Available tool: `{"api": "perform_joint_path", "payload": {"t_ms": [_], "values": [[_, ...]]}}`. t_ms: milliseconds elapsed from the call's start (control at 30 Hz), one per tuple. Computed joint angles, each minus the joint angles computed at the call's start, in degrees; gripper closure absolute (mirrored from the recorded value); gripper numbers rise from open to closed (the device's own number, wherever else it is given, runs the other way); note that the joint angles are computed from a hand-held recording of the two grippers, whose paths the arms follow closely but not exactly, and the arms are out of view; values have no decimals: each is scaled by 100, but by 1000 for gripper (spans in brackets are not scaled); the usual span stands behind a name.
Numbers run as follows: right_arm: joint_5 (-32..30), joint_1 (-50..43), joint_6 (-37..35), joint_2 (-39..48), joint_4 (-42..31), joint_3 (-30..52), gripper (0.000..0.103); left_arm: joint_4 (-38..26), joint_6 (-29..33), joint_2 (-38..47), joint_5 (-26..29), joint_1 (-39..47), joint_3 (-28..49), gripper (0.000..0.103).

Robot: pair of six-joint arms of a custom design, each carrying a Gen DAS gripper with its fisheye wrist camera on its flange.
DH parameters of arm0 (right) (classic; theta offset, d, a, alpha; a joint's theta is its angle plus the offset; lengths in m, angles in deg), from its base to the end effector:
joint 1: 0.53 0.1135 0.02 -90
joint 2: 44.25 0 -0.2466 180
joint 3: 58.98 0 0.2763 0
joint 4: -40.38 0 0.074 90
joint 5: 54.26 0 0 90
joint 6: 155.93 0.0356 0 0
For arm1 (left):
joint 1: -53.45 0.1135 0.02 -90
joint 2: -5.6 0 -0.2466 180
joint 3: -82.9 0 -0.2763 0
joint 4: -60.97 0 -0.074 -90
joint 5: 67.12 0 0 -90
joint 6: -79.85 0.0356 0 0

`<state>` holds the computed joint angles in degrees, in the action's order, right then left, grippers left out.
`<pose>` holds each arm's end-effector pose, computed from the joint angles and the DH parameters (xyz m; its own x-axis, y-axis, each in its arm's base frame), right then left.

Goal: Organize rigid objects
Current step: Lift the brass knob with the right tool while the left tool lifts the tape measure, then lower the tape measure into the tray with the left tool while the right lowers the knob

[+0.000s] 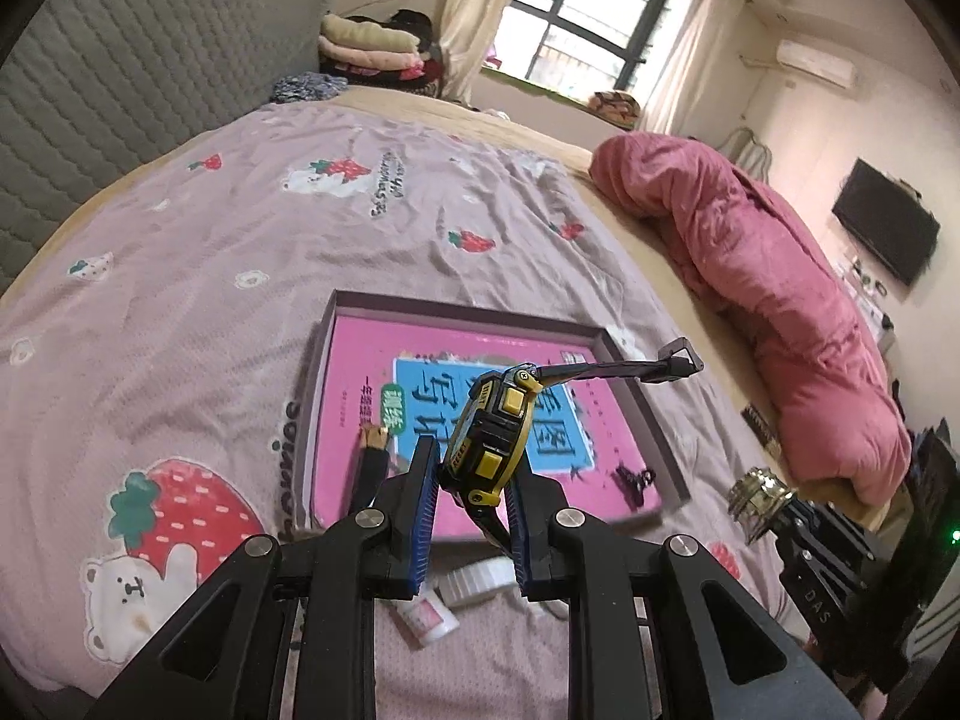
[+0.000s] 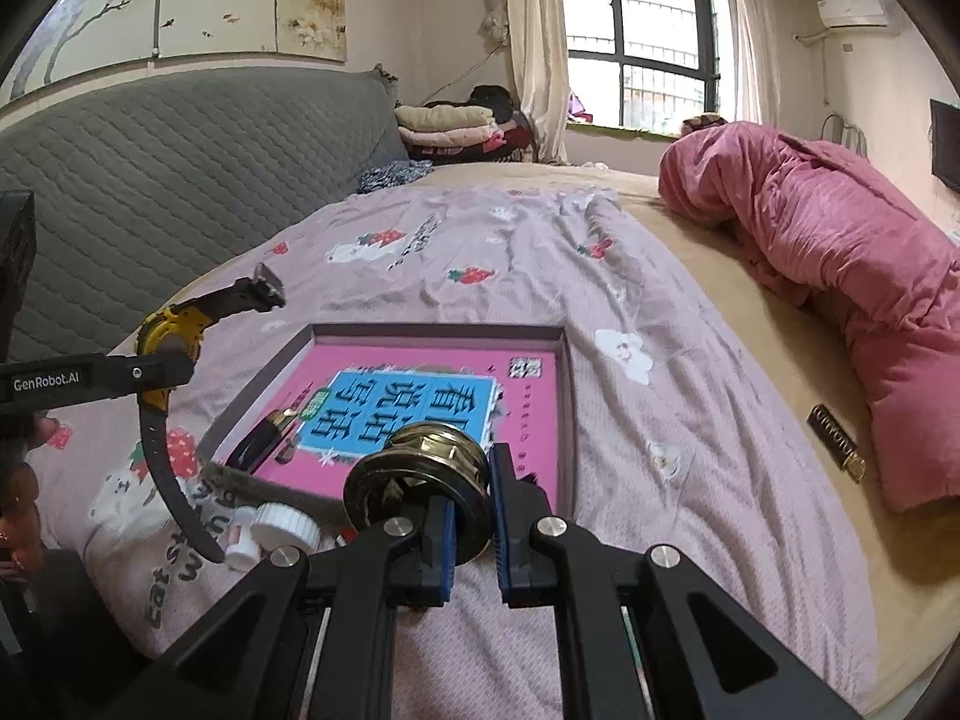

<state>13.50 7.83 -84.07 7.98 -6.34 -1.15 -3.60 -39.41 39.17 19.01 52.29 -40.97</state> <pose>0.2202 0.0460 0.2651 -0.4886 -0.3631 -0.7934 -0.5985 0.8011 0.0020 0.1511 -0.0007 0.2826 -0.5691 -0.4762 -0.6703 -0.3532 0.8778 -0.3238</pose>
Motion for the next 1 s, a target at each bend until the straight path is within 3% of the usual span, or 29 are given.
{"api": "perform_joint_path", "payload": {"t_ms": [300,467,1000], "values": [[119,98,70,124,165,146,93,391,-90,496,-375,150,252,82],[184,87,44,124,185,92,93,663,-46,824,-292,248,318,81],[550,7,169,444,509,18,93,1297,-895,2112,-677,-72,193,81]]}}
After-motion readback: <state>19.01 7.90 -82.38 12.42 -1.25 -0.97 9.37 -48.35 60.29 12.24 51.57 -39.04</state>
